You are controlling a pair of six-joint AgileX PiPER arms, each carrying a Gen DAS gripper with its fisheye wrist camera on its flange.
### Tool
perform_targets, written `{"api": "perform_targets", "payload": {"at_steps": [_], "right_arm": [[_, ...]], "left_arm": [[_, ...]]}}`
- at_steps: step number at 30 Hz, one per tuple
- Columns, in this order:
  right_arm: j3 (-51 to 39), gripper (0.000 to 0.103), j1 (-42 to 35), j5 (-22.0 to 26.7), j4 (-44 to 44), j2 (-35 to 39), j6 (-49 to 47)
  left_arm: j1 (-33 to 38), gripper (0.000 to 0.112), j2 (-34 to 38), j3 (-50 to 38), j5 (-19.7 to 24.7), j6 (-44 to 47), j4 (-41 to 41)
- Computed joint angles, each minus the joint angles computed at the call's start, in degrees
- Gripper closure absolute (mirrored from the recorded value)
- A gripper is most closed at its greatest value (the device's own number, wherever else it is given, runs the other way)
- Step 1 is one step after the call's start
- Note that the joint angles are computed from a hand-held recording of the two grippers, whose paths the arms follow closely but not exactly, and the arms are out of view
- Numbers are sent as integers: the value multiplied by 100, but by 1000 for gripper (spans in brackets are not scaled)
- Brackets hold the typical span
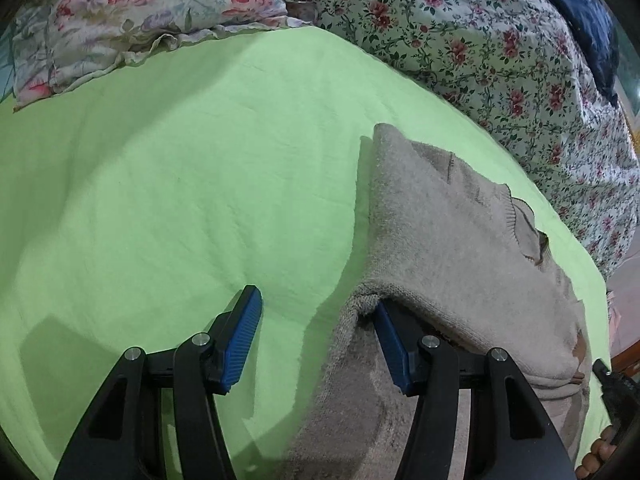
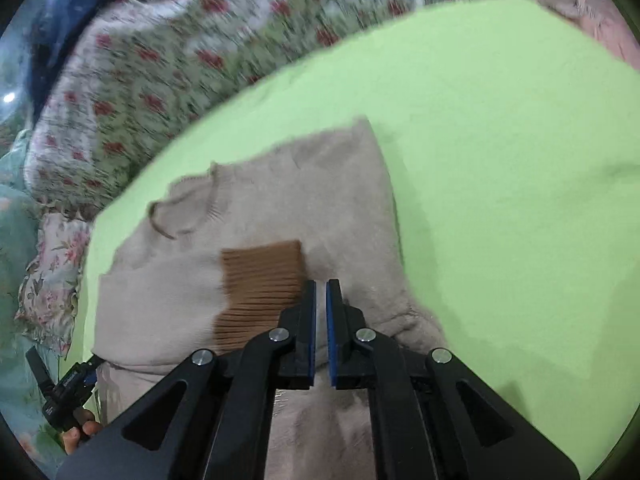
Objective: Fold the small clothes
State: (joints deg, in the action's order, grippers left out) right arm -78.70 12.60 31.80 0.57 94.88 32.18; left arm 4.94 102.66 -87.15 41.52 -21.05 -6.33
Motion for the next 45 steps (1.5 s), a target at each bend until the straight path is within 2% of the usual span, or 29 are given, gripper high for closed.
{"api": "perform_targets", "payload": {"at_steps": [2,4,6,7,8,10,12,13,17,21,26,30,34,37,40,44,45], "right_arm": [[-261,96,210,64,194,145,-431],[-570,95,201,159,1202,495,-1427],[-1006,95,30,690,1649,941,-1936],[-1054,95,-58,802,1528,1092,-1885],[-979,100,-138,799,1378,1165,-1630],[-839,103,-250,742,1474,1032,-1490],[-619,103,-217,746,1029,703,-1102],[-458,97,-199,692,934,494,-1037],[423,94,-316,444,1583,-429,-1644],[1335,62,-273,312,1706,-1319,-1761],[2302,61,-61,218,1636,-2229,-1586],[2972,46,36,53,1940,-2836,-1653],[3370,43,193,61,2090,-3250,-1748],[3686,41,-68,267,2923,-3606,-2669],[4105,37,-752,857,4129,-4031,-4117],[4458,37,-1682,1946,4421,-4666,-5075],[4525,37,-2096,2415,4572,-4819,-5479]], "left_arm": [[-30,54,-10,14,5,-46,73],[-11,53,-25,43,-16,9,27],[42,53,-49,107,-88,159,-131],[60,52,-68,152,-137,230,-201],[85,52,-95,211,-197,331,-287],[100,51,-104,239,-233,414,-359],[122,51,-115,249,-233,491,-444],[134,51,-125,244,-204,547,-493],[98,49,-494,486,28,738,-564],[65,47,-1410,1408,72,1312,-1047],[-238,40,-2663,2432,204,1158,-624],[-430,36,-3340,2977,497,1091,-316],[-331,34,-3880,3503,786,1387,-544],[-363,33,-4368,3848,911,1517,-556],[-169,32,-4823,4115,1248,2125,-1010],[388,31,-5406,4470,1847,3184,-1840],[504,31,-5479,4517,1970,3381,-1980]]}}
